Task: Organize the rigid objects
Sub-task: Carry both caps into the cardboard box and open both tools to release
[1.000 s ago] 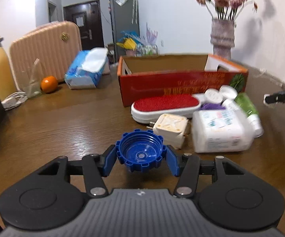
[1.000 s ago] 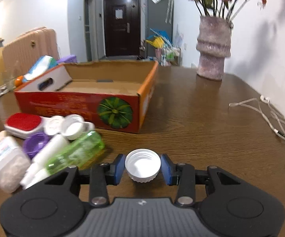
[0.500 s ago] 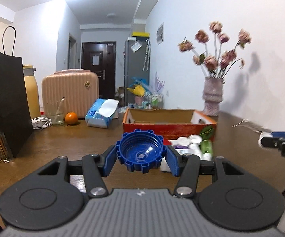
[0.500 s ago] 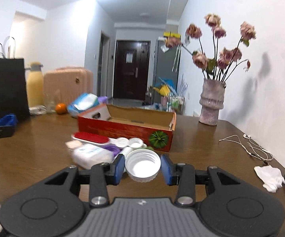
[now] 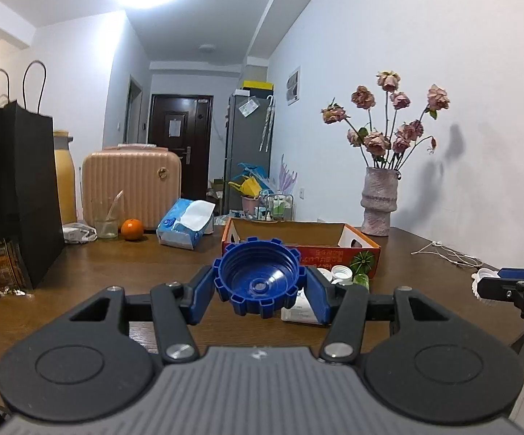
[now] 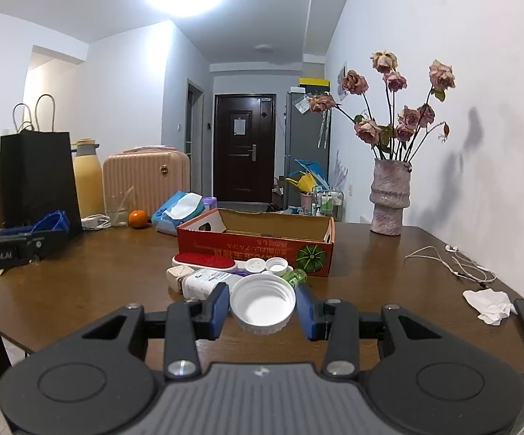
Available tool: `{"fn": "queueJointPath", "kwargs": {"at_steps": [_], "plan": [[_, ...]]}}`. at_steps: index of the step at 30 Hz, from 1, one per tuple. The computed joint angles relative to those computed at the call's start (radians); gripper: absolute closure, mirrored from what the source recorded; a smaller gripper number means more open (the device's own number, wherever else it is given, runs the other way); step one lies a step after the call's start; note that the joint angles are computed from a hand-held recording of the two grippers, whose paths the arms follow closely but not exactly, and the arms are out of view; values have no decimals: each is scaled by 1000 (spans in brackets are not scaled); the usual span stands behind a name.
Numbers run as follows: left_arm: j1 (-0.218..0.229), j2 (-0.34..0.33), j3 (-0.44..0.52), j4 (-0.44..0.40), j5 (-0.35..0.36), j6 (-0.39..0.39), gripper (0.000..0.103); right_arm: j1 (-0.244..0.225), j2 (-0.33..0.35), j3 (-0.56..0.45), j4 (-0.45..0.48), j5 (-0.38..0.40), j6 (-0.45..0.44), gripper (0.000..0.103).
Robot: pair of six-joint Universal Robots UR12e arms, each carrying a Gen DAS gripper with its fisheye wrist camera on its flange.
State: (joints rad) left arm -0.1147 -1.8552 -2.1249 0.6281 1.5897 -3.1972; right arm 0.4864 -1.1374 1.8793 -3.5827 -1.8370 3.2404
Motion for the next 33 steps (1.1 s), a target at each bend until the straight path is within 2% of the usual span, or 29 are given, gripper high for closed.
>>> {"fn": "queueJointPath", "kwargs": {"at_steps": [4, 9, 13, 16, 21, 25, 30, 33], "plan": [[13, -23, 35, -24, -6, -12, 48, -16, 17, -41, 33, 22, -4, 64], [24, -73, 133, -90, -16, 8, 48, -44, 59, -122, 88, 46, -5, 64], [32, -134, 250, -138, -41, 22, 48, -74, 102, -206, 143, 81, -5, 64], [32, -196, 368, -214, -42, 43, 48, -102, 143, -285, 181, 114, 8, 64], [33, -301, 584, -406, -74, 68, 48, -147, 222, -447, 276, 185, 11, 64], [33, -391, 778, -620, -107, 80, 48, -178, 313, -634, 414, 233, -3, 64], [34, -510, 1021, -878, -125, 73, 48, -213, 450, -916, 674, 291, 17, 64], [33, -579, 1167, -1052, -117, 83, 48, -223, 550, -1114, 853, 292, 15, 64]]}}
